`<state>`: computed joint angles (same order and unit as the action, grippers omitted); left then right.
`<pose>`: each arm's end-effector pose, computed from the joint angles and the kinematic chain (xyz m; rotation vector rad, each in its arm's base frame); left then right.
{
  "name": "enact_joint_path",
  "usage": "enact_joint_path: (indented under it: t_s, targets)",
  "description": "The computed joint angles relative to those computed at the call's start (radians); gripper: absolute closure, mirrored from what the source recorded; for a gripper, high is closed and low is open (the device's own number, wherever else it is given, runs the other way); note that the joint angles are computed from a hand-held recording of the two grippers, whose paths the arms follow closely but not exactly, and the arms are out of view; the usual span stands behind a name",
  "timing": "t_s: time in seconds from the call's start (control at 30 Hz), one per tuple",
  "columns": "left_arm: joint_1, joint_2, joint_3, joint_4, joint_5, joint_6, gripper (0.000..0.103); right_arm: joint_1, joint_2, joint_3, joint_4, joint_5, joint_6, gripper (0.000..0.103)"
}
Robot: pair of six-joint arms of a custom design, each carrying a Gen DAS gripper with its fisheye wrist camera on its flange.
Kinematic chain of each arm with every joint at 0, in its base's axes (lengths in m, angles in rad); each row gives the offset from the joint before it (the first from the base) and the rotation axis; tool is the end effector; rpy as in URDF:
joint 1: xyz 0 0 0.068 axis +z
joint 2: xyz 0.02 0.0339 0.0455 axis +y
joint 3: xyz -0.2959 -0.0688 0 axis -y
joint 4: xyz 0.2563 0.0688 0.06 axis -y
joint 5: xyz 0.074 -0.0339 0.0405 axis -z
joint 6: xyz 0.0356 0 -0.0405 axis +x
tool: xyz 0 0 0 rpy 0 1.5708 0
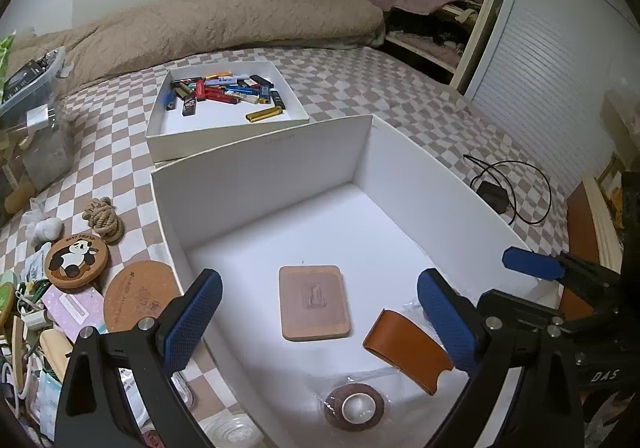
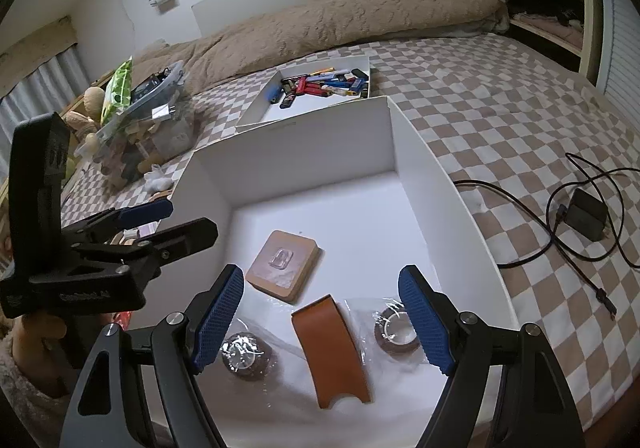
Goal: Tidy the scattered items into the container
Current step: 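Lower both items into the white box and open both grippers, then raise both open grippers up out of the white box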
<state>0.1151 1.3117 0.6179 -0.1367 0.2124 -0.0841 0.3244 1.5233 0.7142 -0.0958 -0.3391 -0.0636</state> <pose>0.2522 0.0216 0.2014 -0.1392 2.3864 -0.2402 0.2737 0.1045 0.1804 -0.6208 2.3997 0.5313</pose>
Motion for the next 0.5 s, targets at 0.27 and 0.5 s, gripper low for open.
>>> enact_joint_path:
  t_s: [0.27,0.5]
  targets:
    - [0.008,-0.06,-0.018,-0.028,0.011,-0.003,0.004,0.021,-0.021,-0.021,0.001,0.012,0.0,0.023]
    - [-0.007,-0.122,-0.036,-0.061,-0.028,0.017,0.004,0.027,-0.057,-0.037,-0.006,0.021,0.012,0.023]
